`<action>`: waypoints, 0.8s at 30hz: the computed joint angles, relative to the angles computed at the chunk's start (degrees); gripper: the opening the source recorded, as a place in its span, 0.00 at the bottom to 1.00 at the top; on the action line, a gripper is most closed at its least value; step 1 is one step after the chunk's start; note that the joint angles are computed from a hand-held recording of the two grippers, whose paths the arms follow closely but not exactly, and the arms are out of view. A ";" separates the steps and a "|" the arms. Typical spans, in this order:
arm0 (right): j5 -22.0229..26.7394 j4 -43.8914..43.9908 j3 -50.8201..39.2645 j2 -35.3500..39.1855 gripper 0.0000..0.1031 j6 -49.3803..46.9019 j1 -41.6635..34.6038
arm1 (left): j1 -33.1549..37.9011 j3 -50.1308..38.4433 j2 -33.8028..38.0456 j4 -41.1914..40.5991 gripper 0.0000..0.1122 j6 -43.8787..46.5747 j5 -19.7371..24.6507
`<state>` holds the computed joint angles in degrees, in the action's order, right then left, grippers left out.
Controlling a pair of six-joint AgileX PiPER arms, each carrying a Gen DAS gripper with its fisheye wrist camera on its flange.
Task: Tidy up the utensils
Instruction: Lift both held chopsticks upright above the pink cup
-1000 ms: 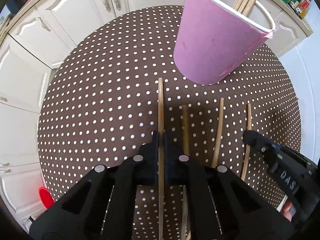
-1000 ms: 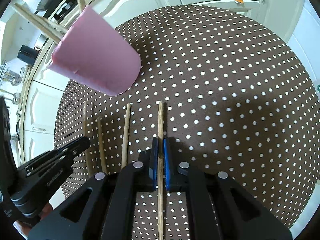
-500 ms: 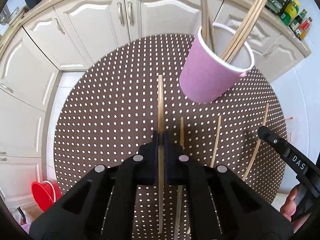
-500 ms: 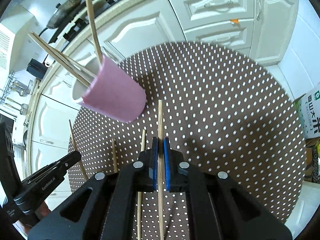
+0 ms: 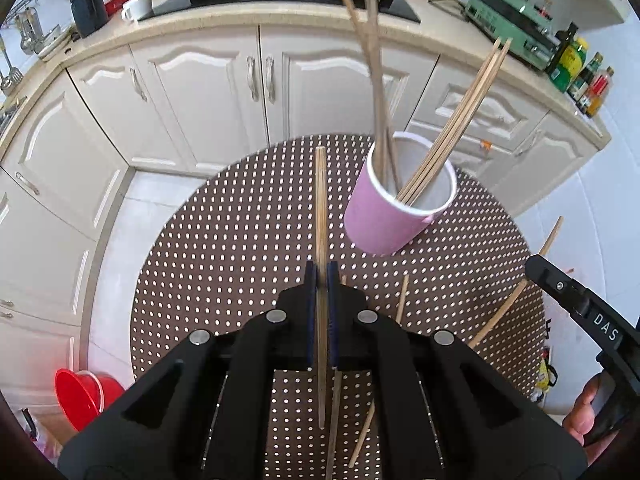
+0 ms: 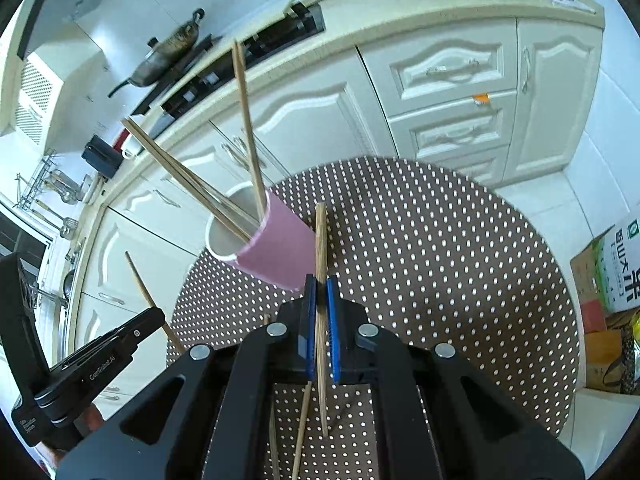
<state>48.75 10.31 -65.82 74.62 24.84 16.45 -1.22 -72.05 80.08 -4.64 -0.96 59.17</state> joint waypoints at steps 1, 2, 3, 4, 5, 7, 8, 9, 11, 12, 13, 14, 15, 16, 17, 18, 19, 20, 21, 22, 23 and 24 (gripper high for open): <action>0.01 -0.68 -0.45 -0.01 0.04 0.48 0.46 | 0.03 0.08 -1.40 0.05 0.05 -0.11 0.70; 0.26 -1.69 -1.43 0.03 0.04 0.73 0.89 | -0.26 -0.36 -1.61 0.20 0.05 -0.54 0.85; 0.29 -2.31 -2.36 0.27 0.04 0.50 1.13 | -0.02 -1.04 -2.02 -0.55 0.05 0.04 1.28; 0.32 -2.72 -3.20 0.38 0.04 0.33 1.24 | -0.06 -1.52 -2.11 -0.78 0.05 0.12 1.39; 0.45 -2.56 -4.12 0.65 0.04 -0.28 0.84 | -0.27 -2.10 -2.32 -0.44 0.05 -0.24 1.39; 0.37 -2.77 -5.62 0.85 0.04 -0.87 0.65 | -0.48 -2.76 -2.27 -0.10 0.05 -0.41 0.86; 0.42 -3.07 -6.38 0.97 0.04 -1.10 0.63 | -0.52 -3.33 -2.29 -0.01 0.05 -0.62 0.99; 0.61 -3.60 -7.48 1.16 0.04 -1.13 0.70 | -0.48 -4.28 -2.22 0.07 0.05 -0.91 1.38; 0.63 -3.82 -8.47 0.97 0.04 -1.21 0.56 | -0.60 -6.09 -1.75 0.61 0.05 -1.69 2.26; 0.53 -3.72 -9.35 0.92 0.04 -1.50 0.43 | -0.70 -6.82 -1.77 0.99 0.05 -2.14 2.42; 0.51 -3.72 -10.03 0.91 0.04 -1.85 0.29 | -0.70 -7.52 -1.84 1.05 0.05 -2.30 2.69; 0.59 -3.70 -10.61 0.81 0.04 -2.31 0.09 | -0.56 -8.27 -1.86 0.85 0.05 -2.18 2.89; 0.59 -3.76 -10.97 0.67 0.04 -2.60 -0.04 | -0.45 -9.10 -1.88 0.76 0.05 -2.12 3.16; 0.59 -3.76 -11.70 0.72 0.04 -2.93 -0.15 | -0.33 -9.60 -1.90 0.61 0.05 -2.00 3.23; 0.70 -3.42 -12.40 0.81 0.04 -3.39 -0.43 | -0.18 -10.45 -1.93 0.34 0.05 -1.79 3.42; 0.67 -3.30 -13.18 0.89 0.04 -3.40 -0.59 | -0.18 -11.14 -1.91 0.36 0.05 -1.84 3.59; 0.60 -3.16 -13.55 0.78 0.04 -3.35 -0.79 | -0.07 -12.09 -1.87 0.17 0.05 -1.64 3.74; 0.71 -2.68 -14.17 0.89 0.04 -3.59 -1.10 | 0.15 -12.63 -1.85 -0.23 0.05 -1.17 3.76; 0.53 -1.78 -14.75 0.80 0.04 -4.05 -1.50 | 0.25 -13.51 -1.84 -0.45 0.05 -0.87 3.80; 0.45 -1.65 -15.18 0.75 0.04 -4.13 -1.67 | 0.34 -14.18 -1.76 -0.66 0.05 -0.62 3.97; 0.58 -1.94 -16.05 0.81 0.04 -3.91 -1.61 | 0.41 -15.08 -1.65 -0.81 0.05 -0.49 4.28; 0.61 -1.97 -17.04 0.91 0.04 -4.08 -1.57 | 0.57 -16.17 -1.60 -1.11 0.05 -0.18 4.61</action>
<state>49.36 8.34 -82.86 75.53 20.76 14.89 -0.64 -88.21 78.48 -5.75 -1.14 63.78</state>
